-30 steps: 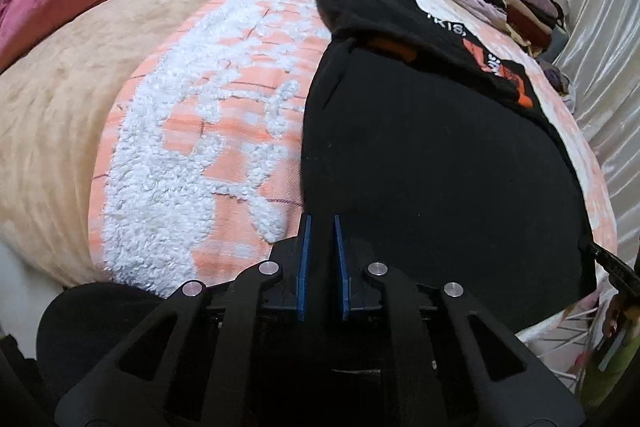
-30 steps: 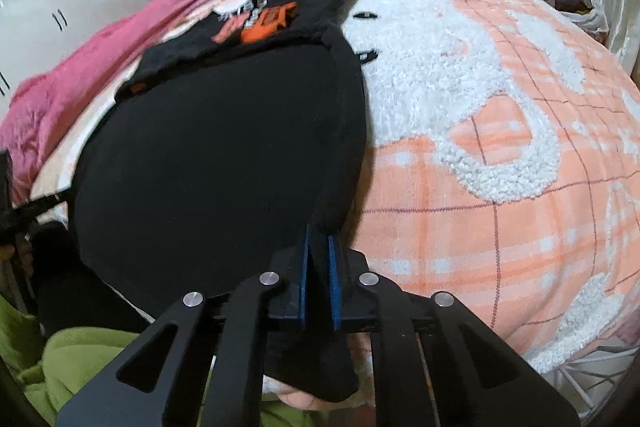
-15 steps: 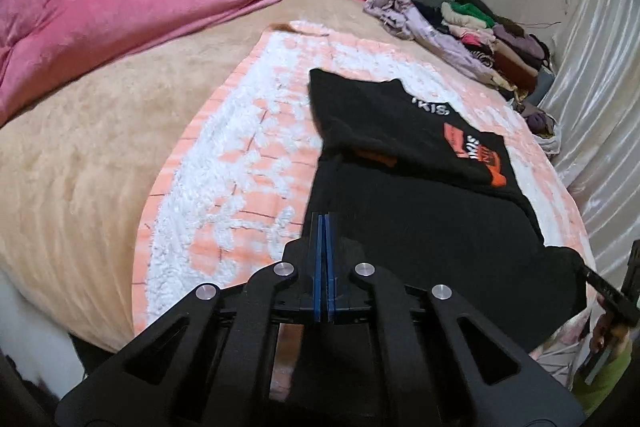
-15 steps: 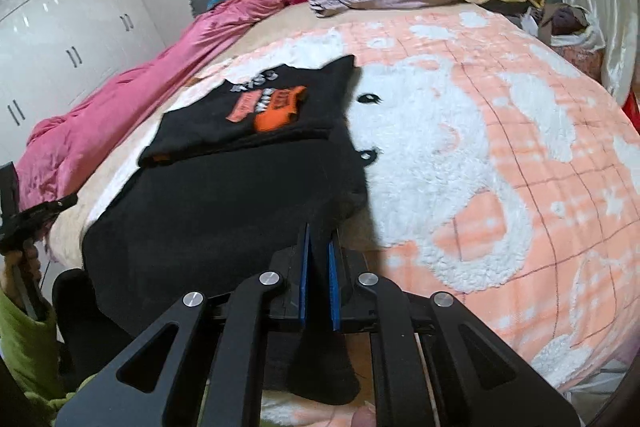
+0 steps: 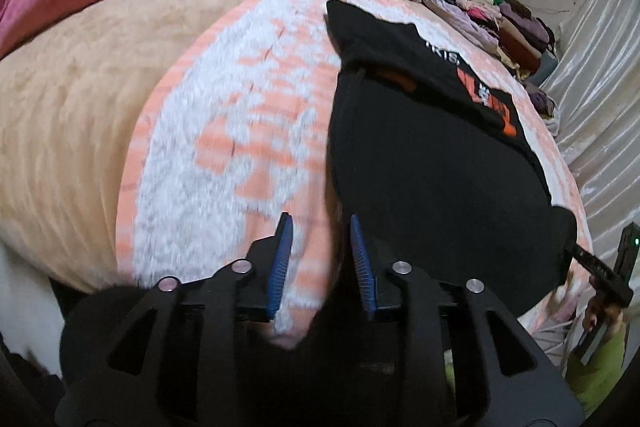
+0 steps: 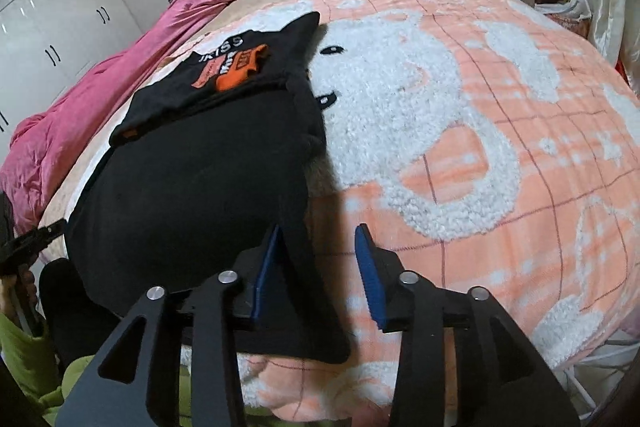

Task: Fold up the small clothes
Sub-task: 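Lift the hem with both grippers and fold it toward the collar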

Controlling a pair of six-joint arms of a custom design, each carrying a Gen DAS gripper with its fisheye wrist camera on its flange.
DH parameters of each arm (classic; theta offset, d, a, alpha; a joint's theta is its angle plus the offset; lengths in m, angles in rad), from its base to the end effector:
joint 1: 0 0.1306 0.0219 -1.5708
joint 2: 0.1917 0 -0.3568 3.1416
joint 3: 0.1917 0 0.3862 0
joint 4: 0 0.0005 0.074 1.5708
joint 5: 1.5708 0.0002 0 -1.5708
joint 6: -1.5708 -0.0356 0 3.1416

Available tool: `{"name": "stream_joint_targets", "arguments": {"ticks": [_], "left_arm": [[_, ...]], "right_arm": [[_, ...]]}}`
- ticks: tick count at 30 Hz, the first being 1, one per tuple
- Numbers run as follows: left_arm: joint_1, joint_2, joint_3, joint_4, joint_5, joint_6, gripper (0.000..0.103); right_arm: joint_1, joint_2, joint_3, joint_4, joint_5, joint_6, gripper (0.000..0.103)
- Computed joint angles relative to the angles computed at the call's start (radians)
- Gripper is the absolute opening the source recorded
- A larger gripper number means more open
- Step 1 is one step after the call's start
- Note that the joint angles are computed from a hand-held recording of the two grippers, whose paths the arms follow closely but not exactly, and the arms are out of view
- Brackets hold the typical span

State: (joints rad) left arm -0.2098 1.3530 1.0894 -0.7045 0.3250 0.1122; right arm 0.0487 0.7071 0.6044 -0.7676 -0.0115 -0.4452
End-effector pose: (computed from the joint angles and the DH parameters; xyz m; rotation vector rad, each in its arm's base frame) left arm 0.4341 -0.1046 0.2978 0.2539 2.5375 -0.5391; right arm 0.2541 0.0123 0.2863 0.4785 2.4079 0.2329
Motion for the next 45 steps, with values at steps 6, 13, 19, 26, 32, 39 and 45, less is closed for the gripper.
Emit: {"name": "stream_joint_targets", "arguments": {"ticks": [6,13,19,26,32,39,45], "left_arm": [[-0.019,-0.02,-0.046,-0.032,0.015,-0.036,0.024],[-0.033,-0.031,-0.073,-0.025,0.029,-0.045,0.026],[-0.028,-0.045,-0.085,-0.031,0.092,-0.067,0.034],[-0.082,-0.005,-0.057,-0.05,0.001,-0.074,0.038],[-0.075,-0.013,-0.067,-0.048,0.034,-0.057,0.01],[-0.06,-0.061,-0.055,-0.019,0.091,-0.044,0.007],[-0.052,-0.044,0.012,-0.01,0.099,-0.013,0.007]], "right_arm": [[0.034,-0.005,-0.008,-0.016,-0.005,0.016,0.04],[0.066,0.004,-0.016,-0.022,0.008,0.02,0.051],[0.066,0.003,-0.015,-0.035,-0.004,0.042,0.044],[0.083,-0.009,-0.008,-0.056,-0.043,0.072,0.018],[0.048,-0.043,-0.003,-0.05,-0.121,0.067,0.008],[0.021,-0.082,0.036,-0.022,-0.155,0.074,0.007],[-0.013,-0.086,0.061,0.038,-0.183,0.067,0.007]]}}
